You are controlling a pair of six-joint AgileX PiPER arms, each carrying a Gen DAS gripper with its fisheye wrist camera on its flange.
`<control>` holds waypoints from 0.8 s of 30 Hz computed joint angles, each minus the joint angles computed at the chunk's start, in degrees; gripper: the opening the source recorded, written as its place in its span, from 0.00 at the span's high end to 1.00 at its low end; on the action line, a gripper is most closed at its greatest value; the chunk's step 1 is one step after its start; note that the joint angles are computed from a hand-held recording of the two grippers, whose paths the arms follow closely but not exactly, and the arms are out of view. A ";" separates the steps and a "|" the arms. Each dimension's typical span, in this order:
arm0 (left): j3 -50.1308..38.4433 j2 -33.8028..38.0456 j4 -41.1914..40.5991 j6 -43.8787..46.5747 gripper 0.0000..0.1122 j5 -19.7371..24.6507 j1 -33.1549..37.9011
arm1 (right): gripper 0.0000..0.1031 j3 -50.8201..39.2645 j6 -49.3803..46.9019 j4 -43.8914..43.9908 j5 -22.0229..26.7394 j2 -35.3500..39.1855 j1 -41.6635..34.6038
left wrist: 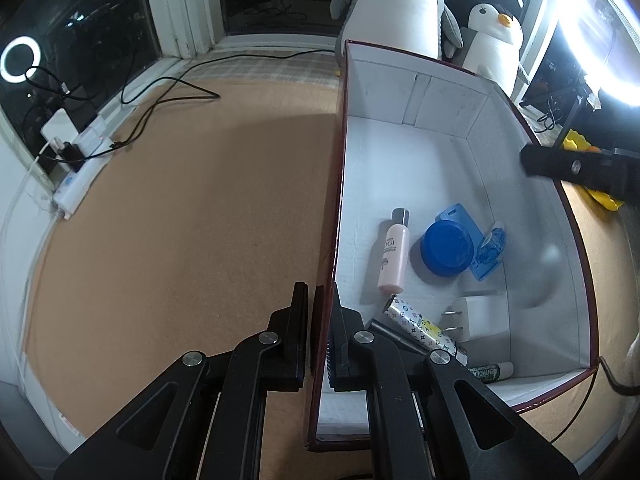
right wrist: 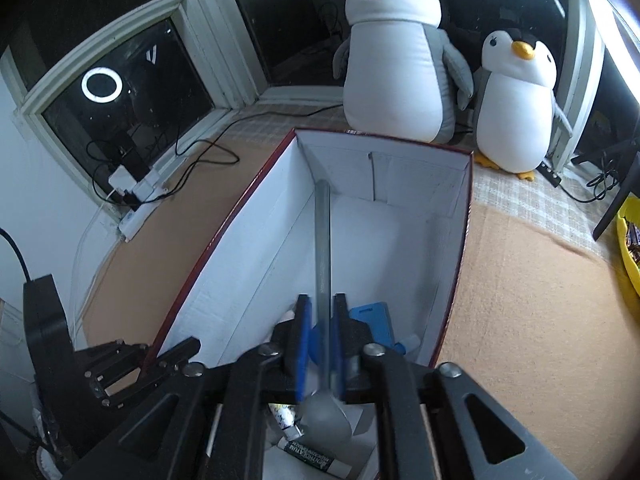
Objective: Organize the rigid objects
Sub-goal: 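Carry the spoon into the box and release it with the right gripper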
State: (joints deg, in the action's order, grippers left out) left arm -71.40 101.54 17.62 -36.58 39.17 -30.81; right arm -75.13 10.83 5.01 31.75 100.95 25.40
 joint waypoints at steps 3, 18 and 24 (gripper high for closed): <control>-0.01 -0.66 2.27 -1.42 0.92 0.09 -0.57 | 0.60 2.15 4.62 -5.49 -1.44 -2.02 1.11; -0.23 -6.13 6.76 -5.35 0.83 1.31 -3.22 | 0.48 10.02 14.37 -14.61 -1.48 -12.45 3.08; -0.40 -8.97 9.77 -7.46 0.55 2.95 -6.45 | 0.38 14.69 22.27 -21.28 -1.29 -18.19 4.42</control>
State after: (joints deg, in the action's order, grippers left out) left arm -71.80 92.56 27.40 -44.04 42.12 -37.26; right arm -60.45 33.10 -16.27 30.46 82.76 29.82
